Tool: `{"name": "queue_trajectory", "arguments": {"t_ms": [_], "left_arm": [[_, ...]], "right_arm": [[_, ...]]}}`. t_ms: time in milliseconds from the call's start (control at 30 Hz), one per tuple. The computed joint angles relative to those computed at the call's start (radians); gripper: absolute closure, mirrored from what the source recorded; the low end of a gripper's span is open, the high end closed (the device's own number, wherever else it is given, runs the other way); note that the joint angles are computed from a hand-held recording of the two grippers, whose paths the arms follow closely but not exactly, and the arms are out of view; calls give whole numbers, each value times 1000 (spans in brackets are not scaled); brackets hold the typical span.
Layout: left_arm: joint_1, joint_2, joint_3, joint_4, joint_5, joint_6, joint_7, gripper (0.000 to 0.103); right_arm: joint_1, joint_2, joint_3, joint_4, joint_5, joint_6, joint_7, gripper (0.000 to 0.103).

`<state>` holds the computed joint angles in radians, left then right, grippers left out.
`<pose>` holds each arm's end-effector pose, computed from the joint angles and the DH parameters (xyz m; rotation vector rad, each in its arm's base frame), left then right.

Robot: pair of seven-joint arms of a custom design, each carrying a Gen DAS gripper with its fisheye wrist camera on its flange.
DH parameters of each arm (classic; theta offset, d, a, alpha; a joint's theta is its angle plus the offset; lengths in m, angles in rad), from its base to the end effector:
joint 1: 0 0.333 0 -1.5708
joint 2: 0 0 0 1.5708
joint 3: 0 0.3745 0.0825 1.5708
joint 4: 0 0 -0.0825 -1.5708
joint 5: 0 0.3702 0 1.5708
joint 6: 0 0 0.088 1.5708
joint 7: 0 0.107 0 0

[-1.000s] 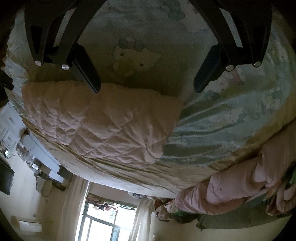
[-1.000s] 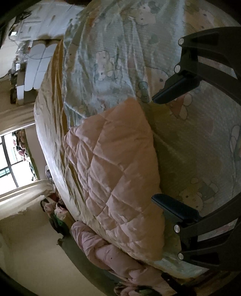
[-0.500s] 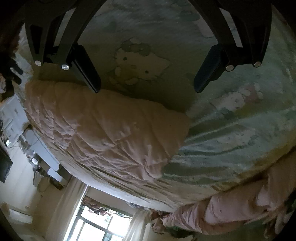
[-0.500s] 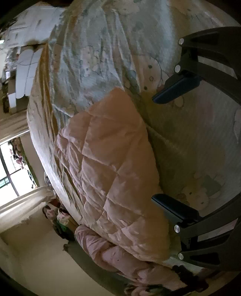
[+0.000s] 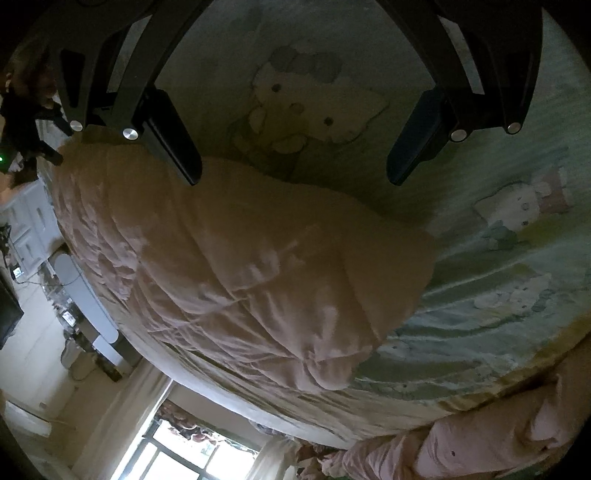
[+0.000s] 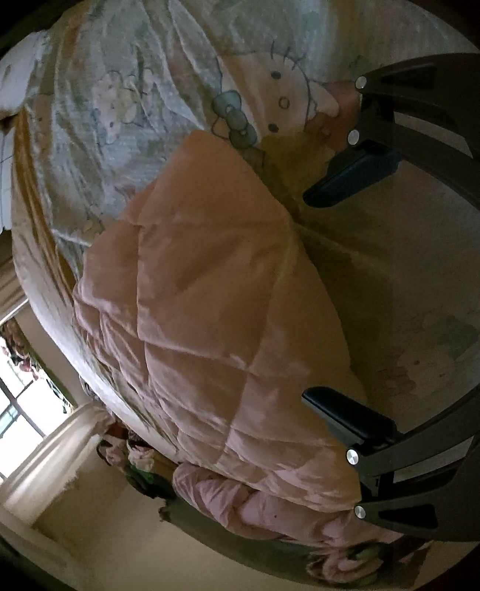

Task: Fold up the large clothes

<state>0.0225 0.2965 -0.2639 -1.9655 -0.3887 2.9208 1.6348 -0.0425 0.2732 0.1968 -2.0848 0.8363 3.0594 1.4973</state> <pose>0.6473 -0.1171 0.4645 -2.0439 1.8803 -0.9739 0.6202 0.0278 0.4239 -1.1114 2.1348 -0.1715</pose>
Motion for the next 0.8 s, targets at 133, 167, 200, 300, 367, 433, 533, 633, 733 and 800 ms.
{"name": "queue_trajectory", "arguments": {"t_ms": [133, 167, 200, 300, 367, 433, 533, 633, 733, 800], "left_arm": [[3, 25, -4, 35, -3, -19, -8, 9], [10, 32, -13, 44, -16, -23, -3, 9], [20, 41, -22, 55, -32, -31, 2, 9], [66, 66, -74, 89, -119, -49, 46, 9], [90, 83, -100, 110, -182, -54, 80, 9], [102, 105, -110, 138, -232, -69, 95, 9], [123, 139, -129, 180, -314, -90, 117, 9], [135, 172, -143, 209, -389, -94, 136, 8], [150, 200, -166, 228, -461, -87, 175, 8], [170, 221, -196, 239, -527, -75, 224, 8]], "right_arm": [[-40, 30, 37, 34, 59, -9, -31, 5], [-48, 37, 44, 44, 79, -9, -43, 5], [-55, 43, 52, 51, 100, -8, -56, 4], [-112, 66, 113, 93, 247, -29, -172, 4], [-127, 83, 118, 120, 318, -55, -229, 4], [-124, 92, 107, 139, 362, -74, -263, 4], [-109, 115, 82, 175, 409, -99, -293, 4], [-96, 131, 63, 200, 475, -116, -335, 4], [-82, 150, 49, 230, 557, -114, -402, 4], [-63, 157, 30, 241, 584, -112, -426, 4]]}}
